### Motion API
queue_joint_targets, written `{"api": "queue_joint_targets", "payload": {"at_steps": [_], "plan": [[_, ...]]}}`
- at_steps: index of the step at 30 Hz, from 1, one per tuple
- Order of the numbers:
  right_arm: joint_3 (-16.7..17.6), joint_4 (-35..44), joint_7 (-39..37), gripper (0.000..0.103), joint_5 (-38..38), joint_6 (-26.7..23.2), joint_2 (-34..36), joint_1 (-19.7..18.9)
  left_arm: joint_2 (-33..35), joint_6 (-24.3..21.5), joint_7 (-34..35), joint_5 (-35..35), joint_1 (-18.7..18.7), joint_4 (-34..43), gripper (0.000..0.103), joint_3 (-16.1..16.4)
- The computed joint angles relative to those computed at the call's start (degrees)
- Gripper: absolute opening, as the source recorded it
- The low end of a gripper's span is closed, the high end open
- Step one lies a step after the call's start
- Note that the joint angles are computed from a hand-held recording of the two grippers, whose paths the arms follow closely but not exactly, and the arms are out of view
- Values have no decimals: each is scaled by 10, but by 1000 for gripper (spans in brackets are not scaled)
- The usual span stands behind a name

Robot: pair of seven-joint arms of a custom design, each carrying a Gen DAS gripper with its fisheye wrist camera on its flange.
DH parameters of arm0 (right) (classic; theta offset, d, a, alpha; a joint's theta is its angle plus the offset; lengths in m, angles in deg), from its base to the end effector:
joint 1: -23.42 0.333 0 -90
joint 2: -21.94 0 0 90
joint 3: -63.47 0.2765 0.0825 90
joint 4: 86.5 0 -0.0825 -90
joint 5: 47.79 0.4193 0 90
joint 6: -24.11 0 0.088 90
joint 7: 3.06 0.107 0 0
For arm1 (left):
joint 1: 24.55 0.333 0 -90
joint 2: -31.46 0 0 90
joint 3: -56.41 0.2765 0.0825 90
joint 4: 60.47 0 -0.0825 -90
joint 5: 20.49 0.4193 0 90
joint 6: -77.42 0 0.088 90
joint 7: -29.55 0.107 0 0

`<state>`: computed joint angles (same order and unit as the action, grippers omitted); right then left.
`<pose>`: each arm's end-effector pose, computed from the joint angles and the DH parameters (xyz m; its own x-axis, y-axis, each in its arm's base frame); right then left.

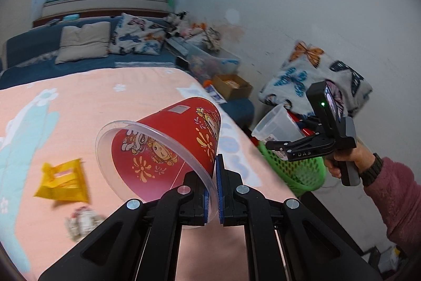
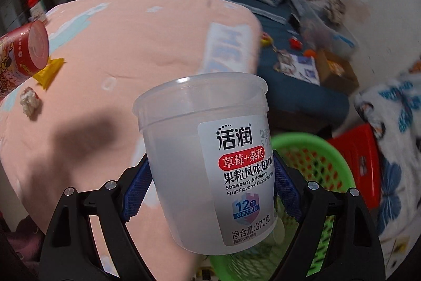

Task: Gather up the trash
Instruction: 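Drop the yogurt tub and red cup into the green basket with both grippers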

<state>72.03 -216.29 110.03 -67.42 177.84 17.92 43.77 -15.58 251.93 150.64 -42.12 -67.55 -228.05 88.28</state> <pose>0.5009 0.2891 0.3811 0.3406 -0.9355 0.0938 -0.7967 -0.3402 -0.4996 0.3953 -0.0841 0.3939 -0.4510 -0.8458 0.2849 -0.6429 0.0865 -0.7610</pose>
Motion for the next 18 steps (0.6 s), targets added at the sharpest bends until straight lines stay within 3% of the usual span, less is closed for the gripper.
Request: {"api": "queue_joint_targets", "payload": {"at_steps": [8,18], "plan": [[0,-124,72,84,-16,11,-90,-58,59,7,9,-16,-91,45,5,10],[9,-192,94,86,-7,35,-130,-109,150,-9,49,-79,-187,125,5,24]]}}
